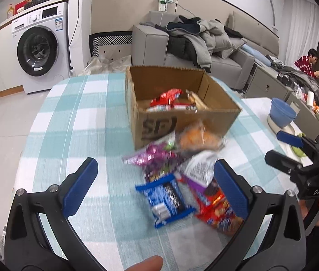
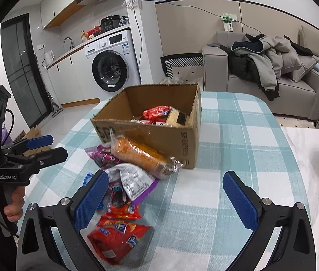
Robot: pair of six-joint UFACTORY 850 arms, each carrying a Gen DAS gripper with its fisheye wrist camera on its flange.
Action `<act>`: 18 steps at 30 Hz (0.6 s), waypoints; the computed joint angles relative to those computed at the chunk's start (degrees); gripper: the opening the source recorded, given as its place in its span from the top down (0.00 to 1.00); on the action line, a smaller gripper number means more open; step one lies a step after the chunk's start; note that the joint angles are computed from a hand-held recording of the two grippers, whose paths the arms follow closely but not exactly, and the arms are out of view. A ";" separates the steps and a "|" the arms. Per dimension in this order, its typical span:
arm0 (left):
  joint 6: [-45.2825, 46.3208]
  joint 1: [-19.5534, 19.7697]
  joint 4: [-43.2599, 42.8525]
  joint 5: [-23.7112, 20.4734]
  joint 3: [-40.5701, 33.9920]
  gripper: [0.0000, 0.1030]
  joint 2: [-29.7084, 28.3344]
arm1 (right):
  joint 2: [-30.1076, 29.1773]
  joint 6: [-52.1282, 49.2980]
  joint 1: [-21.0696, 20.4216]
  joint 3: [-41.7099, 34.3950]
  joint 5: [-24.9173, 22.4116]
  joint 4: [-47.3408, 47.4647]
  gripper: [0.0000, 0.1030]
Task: Organize snacks
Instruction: 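Withdraw both tools from the box back over the snack pile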
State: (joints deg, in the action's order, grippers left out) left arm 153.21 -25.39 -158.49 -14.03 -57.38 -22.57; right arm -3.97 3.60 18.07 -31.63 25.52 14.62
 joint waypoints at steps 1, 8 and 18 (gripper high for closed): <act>0.39 -0.11 -0.27 0.00 0.48 0.01 0.02 | 0.04 0.77 0.16 0.48 0.17 -0.57 0.00; 3.77 -0.28 -3.80 -0.44 2.90 0.01 0.05 | -0.14 2.34 1.51 2.09 0.13 -1.76 0.00; 8.76 -0.81 -8.23 0.97 2.59 0.01 -1.05 | -2.22 8.00 3.24 2.05 0.63 -9.21 0.00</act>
